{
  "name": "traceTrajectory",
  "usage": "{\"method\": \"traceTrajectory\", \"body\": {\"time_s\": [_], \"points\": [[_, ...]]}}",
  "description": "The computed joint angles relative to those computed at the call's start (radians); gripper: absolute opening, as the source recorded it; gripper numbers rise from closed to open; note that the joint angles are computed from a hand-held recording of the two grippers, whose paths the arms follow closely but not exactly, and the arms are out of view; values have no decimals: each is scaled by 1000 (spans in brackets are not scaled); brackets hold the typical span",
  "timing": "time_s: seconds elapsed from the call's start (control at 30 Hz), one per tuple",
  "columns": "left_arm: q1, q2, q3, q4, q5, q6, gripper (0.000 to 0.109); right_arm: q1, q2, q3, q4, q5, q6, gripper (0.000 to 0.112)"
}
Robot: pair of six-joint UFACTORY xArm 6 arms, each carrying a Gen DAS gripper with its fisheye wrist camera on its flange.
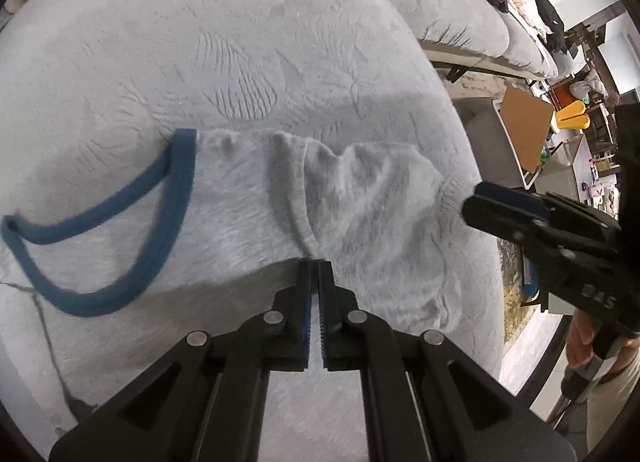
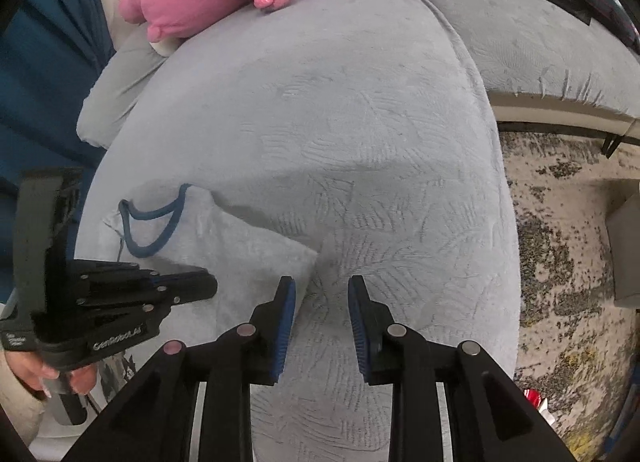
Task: Fold small clothes
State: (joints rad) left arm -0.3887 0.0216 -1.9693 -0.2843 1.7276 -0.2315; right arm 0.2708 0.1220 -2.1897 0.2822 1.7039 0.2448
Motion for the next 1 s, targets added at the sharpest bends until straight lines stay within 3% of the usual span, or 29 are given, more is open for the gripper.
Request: {"method": "traceTrajectory", "body": {"time_s": [0.4, 0.7, 0.77, 0.8, 1.0], "points": [[22, 5, 11, -27, 6, 14, 2, 8, 90, -84, 28, 23, -124, 25], [64, -25, 21, -44, 49, 62, 2, 21, 177, -176, 59, 68, -109, 25], [61, -26, 19, -39, 50, 62, 2, 14, 193, -198, 78, 79, -83, 16], [60, -25, 18, -38, 51, 62, 2, 7, 201, -204, 93, 86, -75, 4], [50, -14, 10, -33, 48, 53, 2, 1, 197, -271, 65, 106, -7, 3]]}}
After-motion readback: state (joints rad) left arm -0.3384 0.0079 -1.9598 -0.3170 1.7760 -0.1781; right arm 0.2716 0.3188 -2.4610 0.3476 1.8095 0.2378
